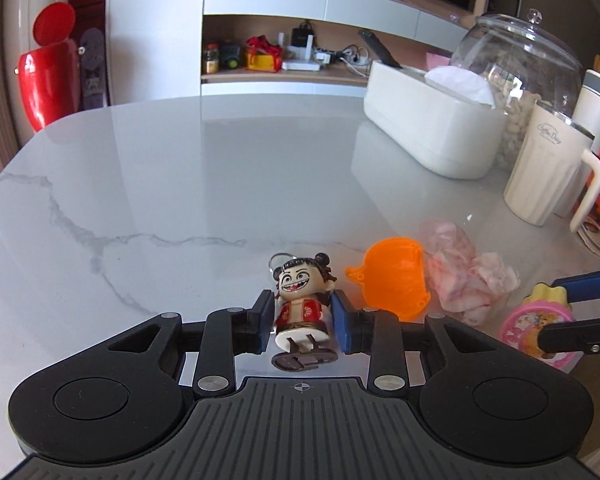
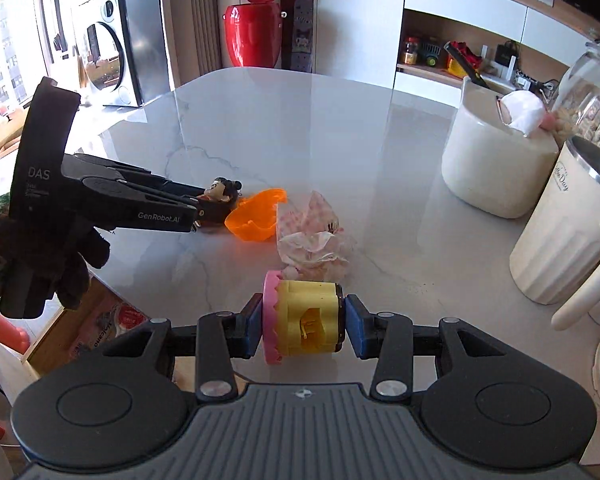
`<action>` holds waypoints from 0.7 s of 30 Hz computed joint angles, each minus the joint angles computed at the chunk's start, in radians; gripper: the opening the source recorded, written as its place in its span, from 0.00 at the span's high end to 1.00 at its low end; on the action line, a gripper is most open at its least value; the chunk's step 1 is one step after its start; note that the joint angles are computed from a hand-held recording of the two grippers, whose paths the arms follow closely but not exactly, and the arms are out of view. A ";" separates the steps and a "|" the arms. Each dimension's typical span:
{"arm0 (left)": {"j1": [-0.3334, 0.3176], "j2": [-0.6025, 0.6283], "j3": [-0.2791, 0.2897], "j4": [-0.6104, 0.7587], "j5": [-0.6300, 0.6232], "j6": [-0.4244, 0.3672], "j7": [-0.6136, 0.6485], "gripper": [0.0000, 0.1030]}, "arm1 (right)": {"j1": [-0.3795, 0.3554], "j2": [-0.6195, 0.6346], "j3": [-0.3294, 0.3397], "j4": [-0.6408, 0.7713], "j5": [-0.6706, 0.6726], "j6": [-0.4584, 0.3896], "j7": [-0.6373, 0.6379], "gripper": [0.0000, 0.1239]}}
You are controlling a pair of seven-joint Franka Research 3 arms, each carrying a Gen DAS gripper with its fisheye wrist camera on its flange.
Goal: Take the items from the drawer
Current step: 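Lift doll and cupcake toy onto the countertop and open both tools, then grasp the clear snack packet with left tool while right tool reaches into drawer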
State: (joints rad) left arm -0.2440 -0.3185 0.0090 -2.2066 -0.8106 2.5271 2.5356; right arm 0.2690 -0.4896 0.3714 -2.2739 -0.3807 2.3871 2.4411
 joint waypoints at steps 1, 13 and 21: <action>-0.005 -0.012 0.013 -0.002 -0.031 0.002 0.020 0.66 | -0.011 0.019 0.004 -0.003 -0.010 0.021 0.015 0.66; 0.052 -0.192 0.158 -0.036 0.018 -0.372 0.261 0.67 | -0.058 0.193 -0.027 0.083 -0.260 0.100 0.217 0.60; 0.143 -0.224 0.096 -0.082 0.351 -0.563 0.324 0.67 | 0.021 0.059 -0.035 0.010 -0.215 0.065 0.185 0.41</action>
